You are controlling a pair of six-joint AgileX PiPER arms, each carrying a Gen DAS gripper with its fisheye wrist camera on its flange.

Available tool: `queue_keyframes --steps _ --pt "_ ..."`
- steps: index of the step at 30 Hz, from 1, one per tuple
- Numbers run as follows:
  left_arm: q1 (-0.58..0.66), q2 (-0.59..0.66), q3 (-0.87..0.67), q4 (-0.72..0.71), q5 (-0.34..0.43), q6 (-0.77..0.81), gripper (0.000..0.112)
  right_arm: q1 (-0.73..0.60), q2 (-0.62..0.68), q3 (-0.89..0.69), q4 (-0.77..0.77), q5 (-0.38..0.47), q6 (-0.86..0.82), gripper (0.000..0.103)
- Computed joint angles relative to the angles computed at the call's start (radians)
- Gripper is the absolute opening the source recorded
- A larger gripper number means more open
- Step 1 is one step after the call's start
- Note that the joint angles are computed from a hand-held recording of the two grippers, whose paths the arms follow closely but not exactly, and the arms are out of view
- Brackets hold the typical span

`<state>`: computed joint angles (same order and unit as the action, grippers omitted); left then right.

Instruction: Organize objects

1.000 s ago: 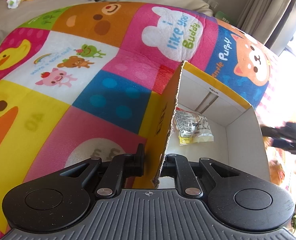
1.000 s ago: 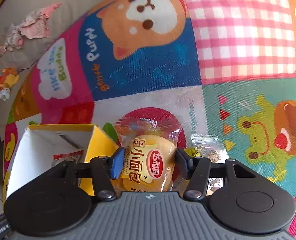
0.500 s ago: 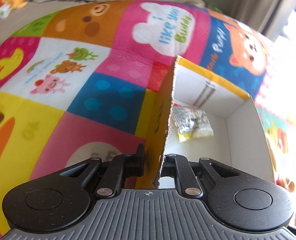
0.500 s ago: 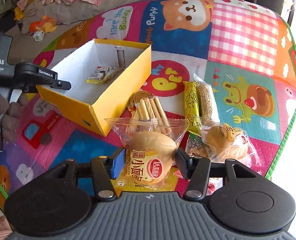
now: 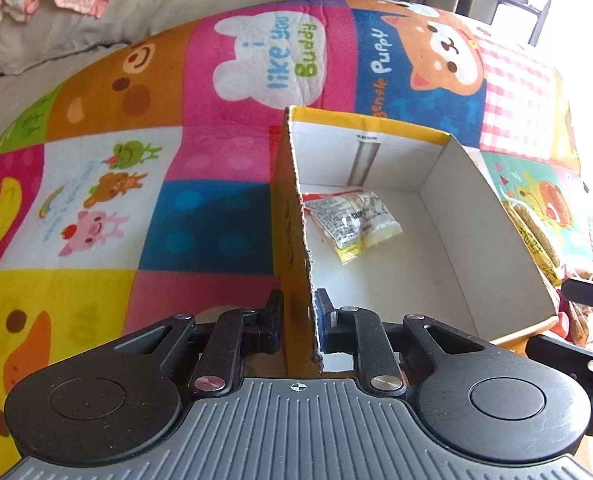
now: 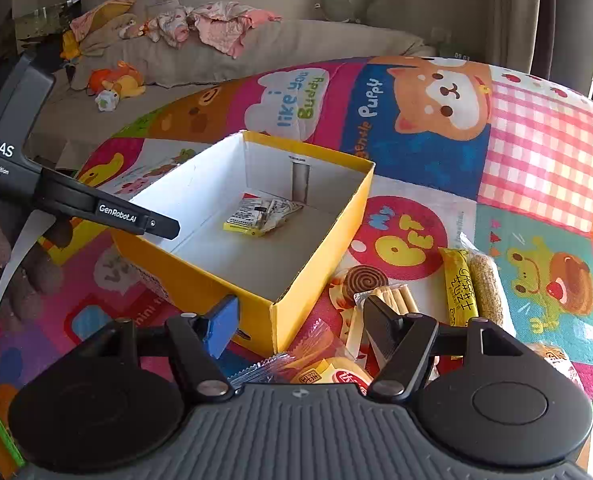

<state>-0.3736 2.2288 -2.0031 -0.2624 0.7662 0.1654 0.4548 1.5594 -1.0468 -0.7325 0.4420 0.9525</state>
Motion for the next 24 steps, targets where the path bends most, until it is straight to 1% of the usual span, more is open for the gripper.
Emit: queue_keyframes --steps 1,3,5,7,9,11,13,15,19,21,23,24 --pt "0.001 0.004 -0.007 -0.003 0.014 -0.007 0.018 -0.001 0.004 0.000 -0.009 0.001 0.004 0.069" --pt "-0.002 0.009 -0.014 0.023 0.033 -0.068 0.015 -0.004 -0.009 0.018 -0.012 -0.003 -0.016 0.069" --pt "-0.007 -0.001 0.010 0.036 0.006 -0.100 0.014 -0.016 -0.052 0.059 0.029 -0.013 -0.102 0.070" --pt "-0.019 -0.009 0.035 0.061 -0.032 -0.130 0.013 -0.020 -0.112 0.112 0.059 -0.013 -0.177 0.080" --pt "-0.022 0.006 0.017 0.057 -0.037 -0.149 0.011 -0.008 -0.178 0.177 0.036 -0.007 -0.198 0.083" --pt "-0.026 0.026 -0.015 0.059 -0.031 -0.177 0.011 0.014 -0.208 0.218 -0.008 0.022 -0.187 0.083" --pt "-0.031 0.040 -0.036 0.070 -0.033 -0.208 0.010 0.027 -0.199 0.233 -0.030 0.051 -0.171 0.083" --pt "-0.030 0.042 -0.036 0.069 -0.040 -0.223 0.010 0.024 -0.173 0.237 -0.025 0.055 -0.168 0.083" --pt "-0.022 0.031 -0.014 0.100 -0.065 -0.314 0.010 -0.009 -0.123 0.225 -0.030 0.002 -0.174 0.083" --pt "-0.015 0.027 -0.005 0.092 -0.069 -0.354 0.011 -0.031 -0.086 0.204 -0.045 -0.023 -0.166 0.083" --pt "-0.023 0.015 0.019 0.110 -0.087 -0.396 0.011 -0.059 -0.057 0.184 -0.005 -0.056 -0.195 0.083" --pt "-0.030 0.008 0.033 0.123 -0.099 -0.411 0.011 -0.069 -0.048 0.175 0.020 -0.065 -0.208 0.077"
